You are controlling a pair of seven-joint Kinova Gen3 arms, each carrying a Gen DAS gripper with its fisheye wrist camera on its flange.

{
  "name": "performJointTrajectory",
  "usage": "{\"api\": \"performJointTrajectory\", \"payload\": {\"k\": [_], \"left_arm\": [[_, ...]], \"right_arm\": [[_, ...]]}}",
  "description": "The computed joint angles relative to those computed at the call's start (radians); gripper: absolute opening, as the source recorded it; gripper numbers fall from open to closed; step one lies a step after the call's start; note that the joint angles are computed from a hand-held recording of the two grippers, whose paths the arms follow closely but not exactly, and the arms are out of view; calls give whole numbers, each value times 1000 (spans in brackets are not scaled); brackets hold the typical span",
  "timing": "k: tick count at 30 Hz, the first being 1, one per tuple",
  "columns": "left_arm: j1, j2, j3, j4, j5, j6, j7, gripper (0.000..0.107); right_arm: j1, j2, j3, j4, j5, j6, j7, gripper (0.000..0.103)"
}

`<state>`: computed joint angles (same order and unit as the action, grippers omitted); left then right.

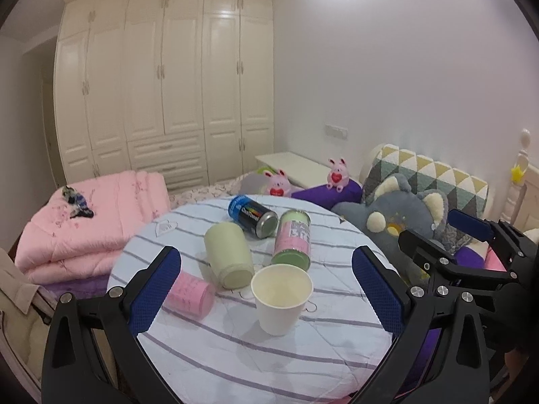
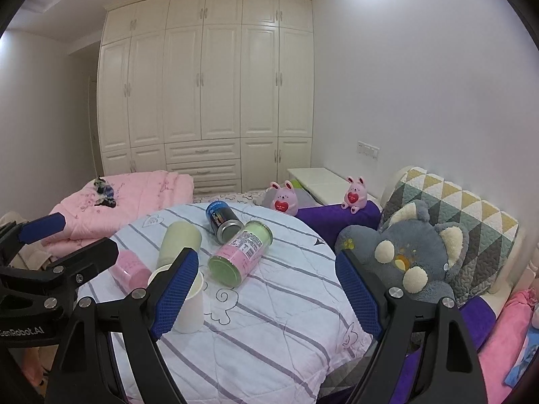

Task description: Flip cup upright

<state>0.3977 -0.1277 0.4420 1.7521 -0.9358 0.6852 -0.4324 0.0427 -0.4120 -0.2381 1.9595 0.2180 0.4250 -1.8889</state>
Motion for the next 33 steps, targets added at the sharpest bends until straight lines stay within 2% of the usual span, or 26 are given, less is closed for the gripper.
{"api": "performJointTrajectory", "payload": {"k": [10,20,28,33], "left_arm": [[0,10,-12,2,12,-21,-5,103],[-1,7,7,46,-104,-32,109,103],[13,6,-5,51,-107,-32,113,103],[2,-1,-2,73,-154,-69,153,103]], "right_arm": [[24,5,-23,5,16,-6,-19,85],[30,1,-26,20,21,-25,-28,85],[43,1,-34,27,26,-36,-33,85],[52,4,-38,28,30,-42,-40,85]]}}
